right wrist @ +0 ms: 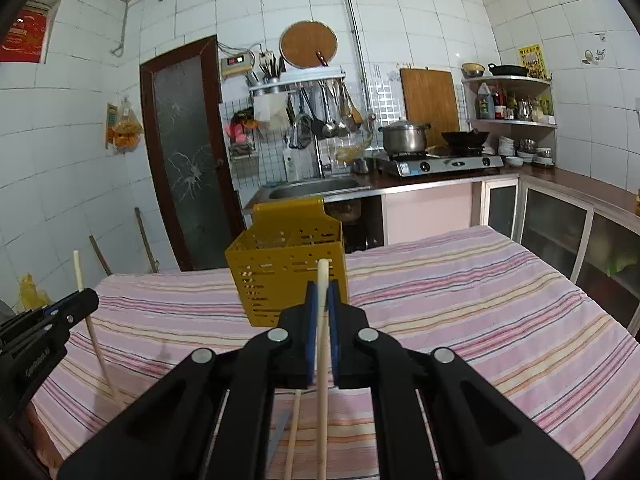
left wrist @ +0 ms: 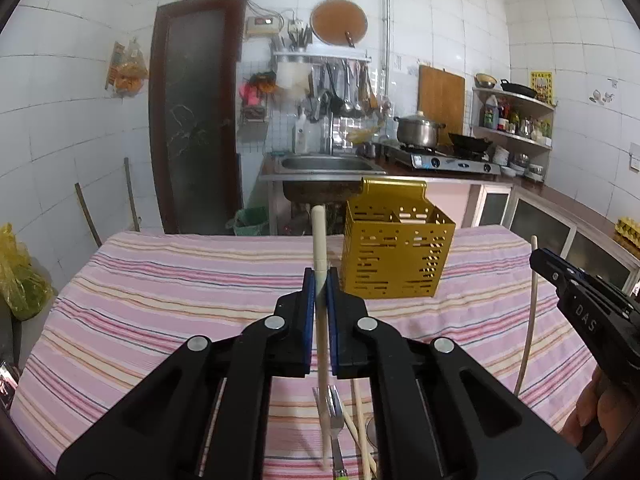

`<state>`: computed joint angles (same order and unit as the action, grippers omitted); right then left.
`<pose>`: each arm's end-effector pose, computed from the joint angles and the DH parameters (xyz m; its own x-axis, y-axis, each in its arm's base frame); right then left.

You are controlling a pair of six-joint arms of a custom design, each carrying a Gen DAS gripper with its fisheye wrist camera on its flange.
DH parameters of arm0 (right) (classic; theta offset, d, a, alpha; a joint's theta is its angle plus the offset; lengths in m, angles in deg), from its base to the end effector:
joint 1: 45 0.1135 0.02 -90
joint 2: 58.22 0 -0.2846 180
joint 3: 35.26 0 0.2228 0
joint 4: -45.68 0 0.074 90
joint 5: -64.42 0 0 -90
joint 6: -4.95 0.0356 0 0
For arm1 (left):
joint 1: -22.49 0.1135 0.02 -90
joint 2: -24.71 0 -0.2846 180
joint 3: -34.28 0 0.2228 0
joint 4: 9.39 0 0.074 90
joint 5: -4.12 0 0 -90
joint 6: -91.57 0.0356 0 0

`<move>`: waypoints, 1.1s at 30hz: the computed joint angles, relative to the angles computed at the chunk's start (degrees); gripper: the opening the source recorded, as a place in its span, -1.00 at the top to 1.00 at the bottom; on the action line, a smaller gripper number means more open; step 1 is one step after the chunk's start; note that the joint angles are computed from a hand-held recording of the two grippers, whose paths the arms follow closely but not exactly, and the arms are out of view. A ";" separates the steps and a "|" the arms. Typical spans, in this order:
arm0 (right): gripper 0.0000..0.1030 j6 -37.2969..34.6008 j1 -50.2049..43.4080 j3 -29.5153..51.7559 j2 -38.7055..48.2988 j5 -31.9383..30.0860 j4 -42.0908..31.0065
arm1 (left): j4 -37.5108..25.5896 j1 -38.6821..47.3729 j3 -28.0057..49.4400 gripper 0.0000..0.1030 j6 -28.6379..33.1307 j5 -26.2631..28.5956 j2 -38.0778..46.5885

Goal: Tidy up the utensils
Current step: 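Lift the chopstick with the right gripper and carry it over the yellow holder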

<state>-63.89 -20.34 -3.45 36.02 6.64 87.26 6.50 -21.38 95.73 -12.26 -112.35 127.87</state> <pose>0.2274 0.0835 0.1628 -0.2656 0.2141 -0.9400 0.2099 0.9645 0.1604 0.2607 -0.2286 0.1963 -0.3840 0.0724 -0.9205 0.2465 0.9688 -0.0267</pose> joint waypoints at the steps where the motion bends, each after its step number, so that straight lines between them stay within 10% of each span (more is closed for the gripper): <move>1: 0.89 -0.08 0.29 -0.51 0.00 0.16 0.92 | 0.29 -0.03 -0.13 0.91 0.11 -0.25 -0.07; 33: 0.89 -5.15 -5.34 4.23 -8.65 -2.57 -5.53 | -1.37 2.38 8.46 0.92 4.42 5.10 -2.12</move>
<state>-69.04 -25.69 0.79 27.37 4.07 81.73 5.13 -19.00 104.19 -7.84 -107.25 125.75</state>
